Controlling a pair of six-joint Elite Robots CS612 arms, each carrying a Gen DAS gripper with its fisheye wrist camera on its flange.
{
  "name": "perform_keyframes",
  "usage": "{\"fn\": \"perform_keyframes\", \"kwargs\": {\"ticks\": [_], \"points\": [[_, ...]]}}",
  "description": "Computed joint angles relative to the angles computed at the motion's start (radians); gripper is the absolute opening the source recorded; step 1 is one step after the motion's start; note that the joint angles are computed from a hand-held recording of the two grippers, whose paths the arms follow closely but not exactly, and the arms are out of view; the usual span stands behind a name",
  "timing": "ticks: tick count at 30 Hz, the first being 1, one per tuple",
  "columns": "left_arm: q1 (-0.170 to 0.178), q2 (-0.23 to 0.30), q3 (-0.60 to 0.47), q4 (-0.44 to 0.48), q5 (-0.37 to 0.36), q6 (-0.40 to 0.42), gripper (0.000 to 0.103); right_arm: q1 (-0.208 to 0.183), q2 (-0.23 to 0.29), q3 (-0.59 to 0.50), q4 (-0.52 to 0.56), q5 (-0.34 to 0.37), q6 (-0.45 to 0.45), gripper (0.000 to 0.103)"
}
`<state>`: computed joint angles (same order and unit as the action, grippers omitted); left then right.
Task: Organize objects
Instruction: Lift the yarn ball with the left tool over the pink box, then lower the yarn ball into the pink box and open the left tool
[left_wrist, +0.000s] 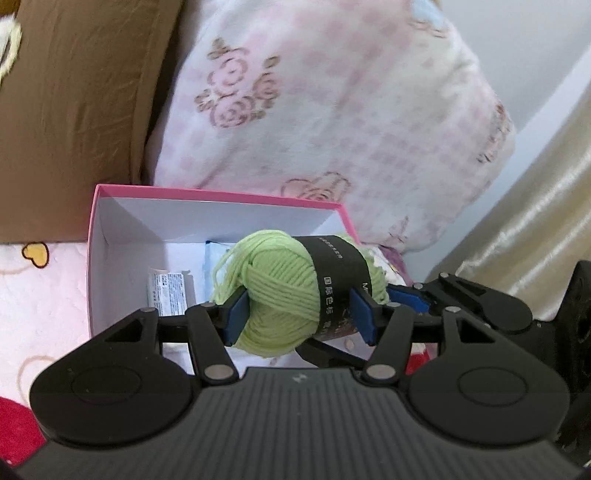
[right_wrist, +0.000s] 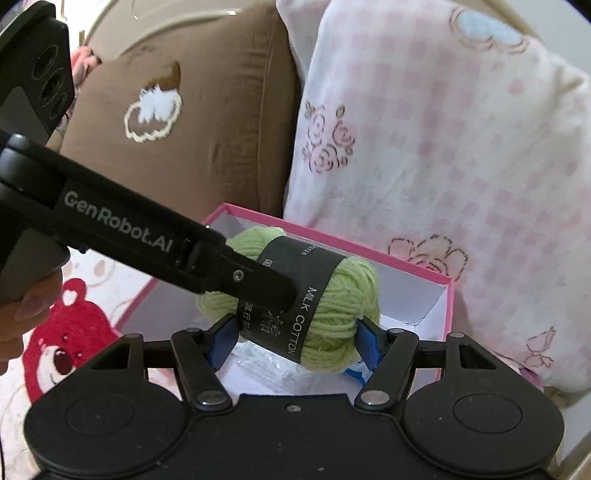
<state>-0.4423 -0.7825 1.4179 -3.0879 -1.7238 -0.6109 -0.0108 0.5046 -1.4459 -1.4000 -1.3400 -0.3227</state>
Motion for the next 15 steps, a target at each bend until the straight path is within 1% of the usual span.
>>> {"fn": "perform_keyframes", "kwargs": {"ticks": [3, 6, 10, 11, 13, 15], "points": [[0.002, 0.025, -0.029, 0.010, 0.026, 0.005, 0.057, 0.002, -0.010, 0.041, -0.008, -0.004, 0.014, 0.071], [0.005, 0.051, -0.062, 0.042, 0.048, 0.007, 0.057, 0.002, -0.020, 0.088, -0.014, 0.000, 0.044, 0.071], [0.014, 0.083, -0.093, 0.062, 0.041, -0.026, 0.056, 0.005, -0.034, 0.150, -0.008, -0.011, 0.097, 0.072], [0.015, 0.088, -0.097, 0.068, 0.041, -0.025, 0.056, 0.005, -0.034, 0.155, -0.005, -0.010, 0.111, 0.072], [0.015, 0.093, -0.105, 0.088, 0.048, 0.002, 0.056, 0.006, -0.032, 0.163, -0.006, -0.012, 0.117, 0.072], [0.018, 0.101, -0.113, 0.095, 0.040, -0.006, 0.056, 0.008, -0.030, 0.169, -0.013, -0.019, 0.116, 0.072]]}}
